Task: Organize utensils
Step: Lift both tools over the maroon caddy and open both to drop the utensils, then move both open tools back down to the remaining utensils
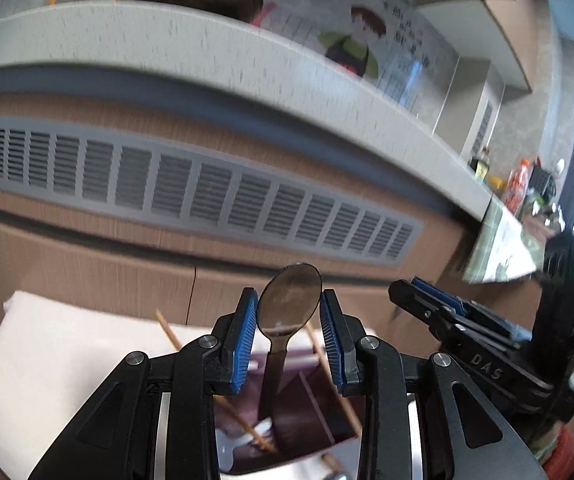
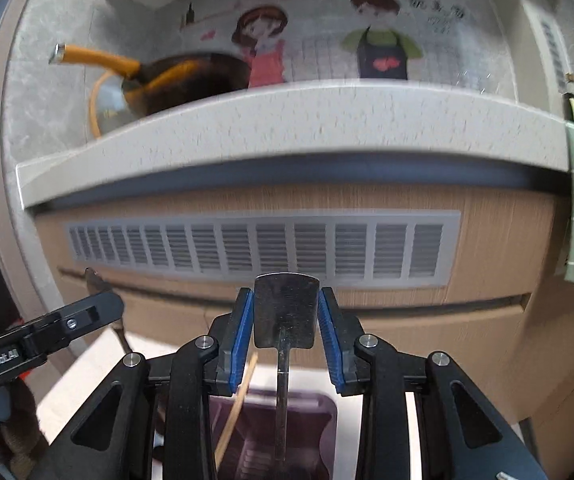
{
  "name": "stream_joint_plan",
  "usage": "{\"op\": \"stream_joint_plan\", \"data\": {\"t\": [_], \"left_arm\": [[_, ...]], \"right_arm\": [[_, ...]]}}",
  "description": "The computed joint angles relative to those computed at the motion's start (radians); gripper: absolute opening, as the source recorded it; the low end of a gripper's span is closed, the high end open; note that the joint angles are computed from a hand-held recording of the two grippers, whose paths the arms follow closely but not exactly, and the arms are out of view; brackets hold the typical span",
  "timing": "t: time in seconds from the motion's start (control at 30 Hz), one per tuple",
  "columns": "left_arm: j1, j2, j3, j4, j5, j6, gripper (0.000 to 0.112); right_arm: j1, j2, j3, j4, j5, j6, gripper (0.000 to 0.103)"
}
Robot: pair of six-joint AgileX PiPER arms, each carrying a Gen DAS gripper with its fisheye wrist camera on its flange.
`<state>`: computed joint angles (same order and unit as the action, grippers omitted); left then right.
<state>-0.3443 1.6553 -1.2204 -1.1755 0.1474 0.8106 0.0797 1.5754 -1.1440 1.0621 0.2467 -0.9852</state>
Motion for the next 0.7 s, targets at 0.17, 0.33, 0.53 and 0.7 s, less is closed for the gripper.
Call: {"op": "stream_joint_plan", "data": {"t": [0.17,0.33,0.53,0.7], "left_arm": [[0.001,-0.040,0.044,-0.037,0.037,0.064,0.040],[0.021,-0.180,0.170,-0.115,0.022,0.147,0.043],[0.071,-0.293,0.375,-0.045,0.031,0.095,0.043],[0.098,-0.225,0.462,0.102,0.128,-0.020,0.043]], "right_arm": [[-0.010,-0.008,-0.006,-0.243,0.087,0.195,0.030],[-0.040,-0.121,0.100,-0.170,0.098,0.097,0.030],[-0.186,-0.312,0.275,-0.041,0.199,-0.064,0.030],[-0.296,-0.368,0.384,-0.096,0.311,-0.071,0.030]]}}
